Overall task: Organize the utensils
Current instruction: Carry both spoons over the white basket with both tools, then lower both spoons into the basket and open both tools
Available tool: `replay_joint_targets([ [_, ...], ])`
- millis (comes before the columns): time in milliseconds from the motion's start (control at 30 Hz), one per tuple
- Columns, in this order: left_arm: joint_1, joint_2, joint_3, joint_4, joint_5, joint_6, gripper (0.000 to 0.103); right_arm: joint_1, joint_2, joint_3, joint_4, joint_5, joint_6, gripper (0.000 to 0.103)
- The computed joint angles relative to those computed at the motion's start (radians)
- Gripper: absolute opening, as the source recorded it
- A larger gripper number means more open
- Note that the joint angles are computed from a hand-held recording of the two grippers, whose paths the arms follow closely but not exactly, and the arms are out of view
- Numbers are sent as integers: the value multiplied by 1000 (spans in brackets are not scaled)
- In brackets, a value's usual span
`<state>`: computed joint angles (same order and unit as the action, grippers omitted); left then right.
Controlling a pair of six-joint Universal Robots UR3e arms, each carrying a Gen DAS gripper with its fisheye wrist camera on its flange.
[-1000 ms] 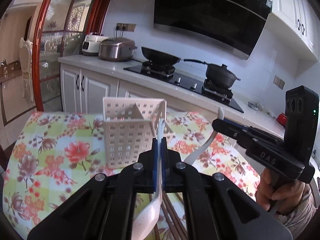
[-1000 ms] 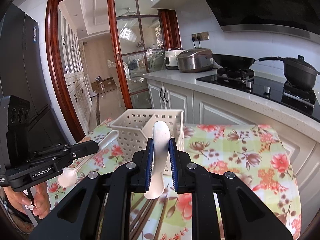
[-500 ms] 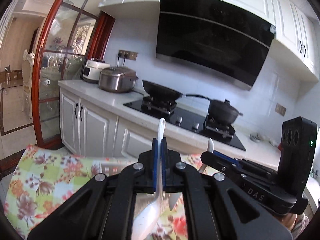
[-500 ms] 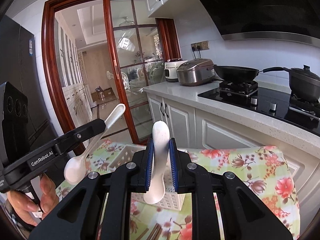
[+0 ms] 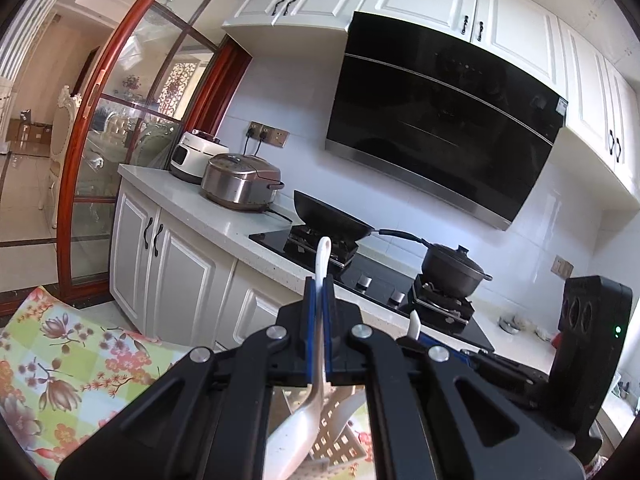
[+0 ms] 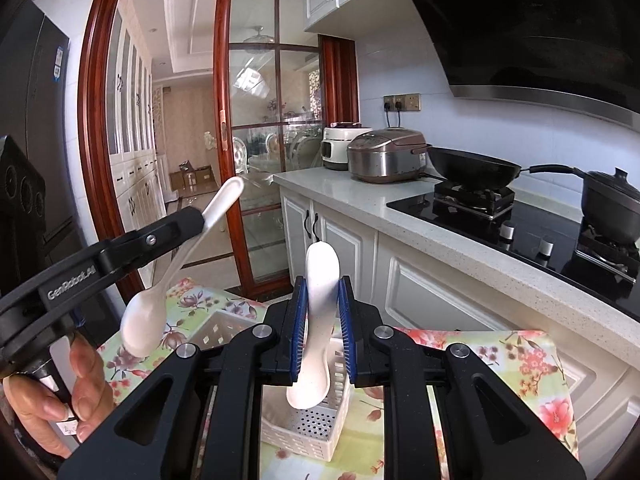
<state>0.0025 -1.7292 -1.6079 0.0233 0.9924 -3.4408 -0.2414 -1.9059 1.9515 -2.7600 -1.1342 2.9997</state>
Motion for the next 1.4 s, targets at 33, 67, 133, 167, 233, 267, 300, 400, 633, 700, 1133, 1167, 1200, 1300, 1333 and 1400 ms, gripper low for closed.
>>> replay_joint_targets([
  [33, -6, -13, 4, 11, 11, -5, 3, -1, 9, 0, -5, 8, -3, 17],
  [67, -11, -28, 8, 22, 19, -12, 3, 1, 16, 0, -10, 9, -5, 17],
  [133, -21, -46, 8, 36, 41, -16, 3, 5, 36, -1, -22, 10, -10, 17],
  [167, -25, -56, 13, 42, 49, -15, 3, 13, 39, 1, -26, 5, -9, 17],
  [233, -31, -69, 7, 61, 56, -12, 3, 9, 51, 6, -35, 14, -12, 17],
  [267, -33, -81, 4, 79, 57, -15, 3, 9, 55, 8, -38, 17, -12, 17],
  [300, -37, -92, 0, 99, 62, -19, 3, 11, 58, 13, -40, 19, -12, 17],
  [400, -49, -124, 2, 140, 81, -28, 3, 12, 68, 25, -51, 21, -18, 17],
  [633, -54, -178, 21, 212, 105, -62, 4, -2, 58, 58, -67, 39, -20, 17],
  [700, -50, -186, 19, 222, 113, -82, 4, -5, 55, 61, -66, 42, -21, 17],
  [1133, -66, -146, -51, 254, 158, -36, 4, -34, 14, 99, -51, 76, -26, 17],
  [1167, -65, -138, -61, 256, 156, -34, 4, -36, 8, 98, -47, 79, -25, 17],
  [1200, -66, -129, -72, 258, 157, -33, 4, -38, 4, 97, -43, 81, -25, 17],
  [1300, -62, -107, -106, 266, 153, -38, 4, -32, -11, 102, -37, 74, -26, 17],
  [1333, -61, -100, -117, 269, 154, -38, 4, -30, -14, 103, -35, 70, -27, 17],
  [1400, -58, -84, -141, 271, 152, -30, 4, -23, -18, 106, -33, 60, -29, 17],
])
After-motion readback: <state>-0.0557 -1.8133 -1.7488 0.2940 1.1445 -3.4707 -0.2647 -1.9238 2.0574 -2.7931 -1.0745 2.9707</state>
